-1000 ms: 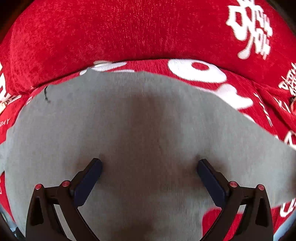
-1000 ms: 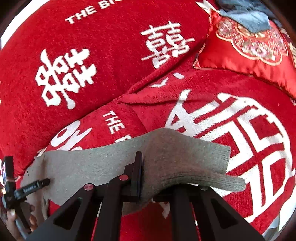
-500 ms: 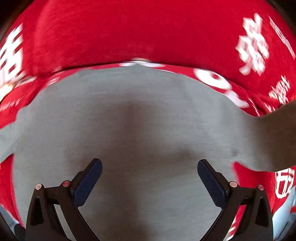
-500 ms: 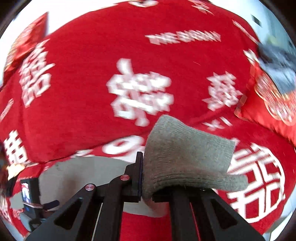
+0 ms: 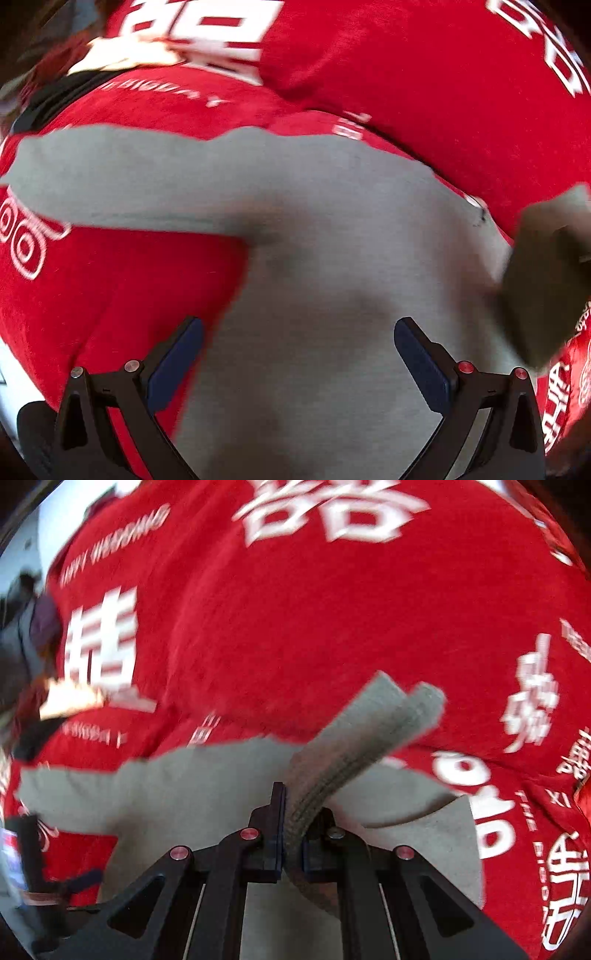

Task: Fold small clothes
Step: 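Carry the held sleeve with the right tool across the sweater body, then open the right tool to lay the sleeve on the sweater body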

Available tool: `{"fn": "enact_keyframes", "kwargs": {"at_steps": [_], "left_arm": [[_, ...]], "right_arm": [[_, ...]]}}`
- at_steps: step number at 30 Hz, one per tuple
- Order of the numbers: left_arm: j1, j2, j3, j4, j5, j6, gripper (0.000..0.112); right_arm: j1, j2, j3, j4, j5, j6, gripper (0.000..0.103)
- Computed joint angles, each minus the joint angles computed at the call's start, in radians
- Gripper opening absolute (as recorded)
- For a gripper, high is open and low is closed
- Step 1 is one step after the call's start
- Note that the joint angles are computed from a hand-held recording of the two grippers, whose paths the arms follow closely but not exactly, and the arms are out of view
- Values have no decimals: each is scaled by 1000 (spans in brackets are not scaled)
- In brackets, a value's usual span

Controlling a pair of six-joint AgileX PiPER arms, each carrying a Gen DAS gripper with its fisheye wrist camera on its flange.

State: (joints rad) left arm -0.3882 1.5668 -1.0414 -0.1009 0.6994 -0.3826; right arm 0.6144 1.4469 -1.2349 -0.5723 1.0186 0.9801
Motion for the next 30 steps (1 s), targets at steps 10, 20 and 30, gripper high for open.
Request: {"fn": "enact_keyframes", "kwargs": {"at_steps": [10,20,30], "left_arm": [[140,-65,142,-219,-76,242,103],[211,-176,189,-289,-40,294,103],[-76,-62,-24,-109,-19,73,103]], "right_arm": [[79,268,-29,47,-51,35,10],[133,100,7,137,-80,-189,77],[-298,-324,400,173,-49,-227,78]]}}
